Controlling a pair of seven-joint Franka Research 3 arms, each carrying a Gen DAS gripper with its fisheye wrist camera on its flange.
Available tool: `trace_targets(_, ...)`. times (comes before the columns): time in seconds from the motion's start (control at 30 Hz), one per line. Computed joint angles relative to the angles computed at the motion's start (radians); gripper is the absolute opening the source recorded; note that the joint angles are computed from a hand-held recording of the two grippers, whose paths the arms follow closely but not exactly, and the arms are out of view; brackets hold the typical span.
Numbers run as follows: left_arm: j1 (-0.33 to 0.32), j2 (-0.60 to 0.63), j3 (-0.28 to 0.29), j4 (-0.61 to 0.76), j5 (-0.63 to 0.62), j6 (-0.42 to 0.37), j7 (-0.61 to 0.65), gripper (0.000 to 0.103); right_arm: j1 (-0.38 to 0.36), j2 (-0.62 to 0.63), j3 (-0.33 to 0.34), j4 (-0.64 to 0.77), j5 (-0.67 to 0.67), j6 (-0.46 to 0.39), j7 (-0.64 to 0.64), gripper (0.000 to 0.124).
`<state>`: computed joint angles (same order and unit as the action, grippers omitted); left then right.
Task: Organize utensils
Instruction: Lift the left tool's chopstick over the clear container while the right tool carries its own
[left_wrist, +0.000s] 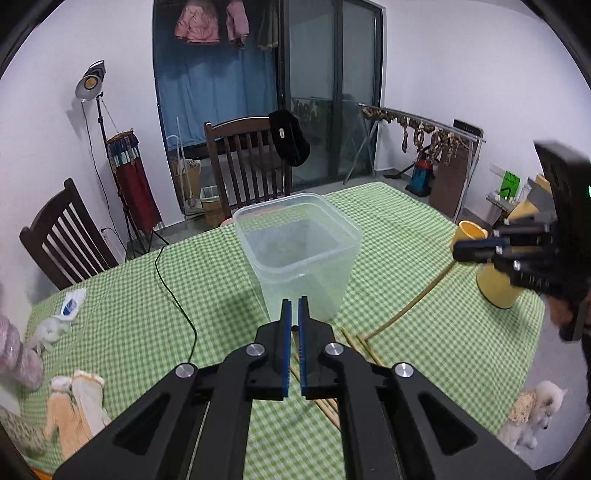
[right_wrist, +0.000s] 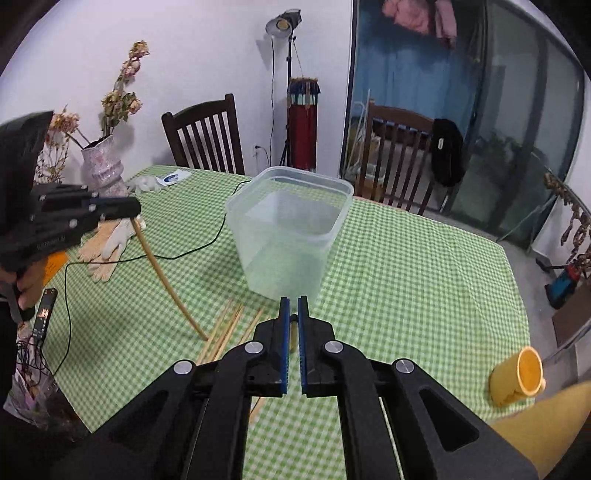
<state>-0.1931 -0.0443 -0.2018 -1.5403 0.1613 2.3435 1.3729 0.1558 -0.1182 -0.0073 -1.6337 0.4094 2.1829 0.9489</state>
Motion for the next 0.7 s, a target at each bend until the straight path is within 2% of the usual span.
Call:
trace_targets(0.13,-0.001,0.061,-0.002,0.074,0.004,-0.016,0.025,0.001,-0.001,0.067,0.006,0.097,-0.037,-0.05,0.023,0.004)
trace_targets(0.3,0.006,0.094,0.002,0.109,-0.026,-0.022,0.045,0.001,0.005,0.129,0.018,0.179,-0.084,-0.065,0.043,0.005)
trace_targets(0.4,0.017,0.125,0.006,0.157,-0.07,-0.059,0.06,0.001,0.004,0.182,0.019,0.26,-0.095,-0.116,0.051,0.005)
trace_targets(0.5,0.026,0.16,0.006,0.229,-0.101,-0.12,0.086,0.0,0.004,0.22,0.023,0.33,-0.105,-0.16,0.057,0.004)
trace_targets(0.63,0.023,0.183,0.005,0.325,-0.074,-0.145,0.104,0.0,0.004,0.244,0.03,0.418,-0.101,-0.19,0.02,0.004)
trace_targets(0.7,0.018,0.213,0.002,0.43,-0.07,-0.164,0.119,0.0,0.005,0.274,0.033,0.517,-0.102,-0.21,0.009,0.004)
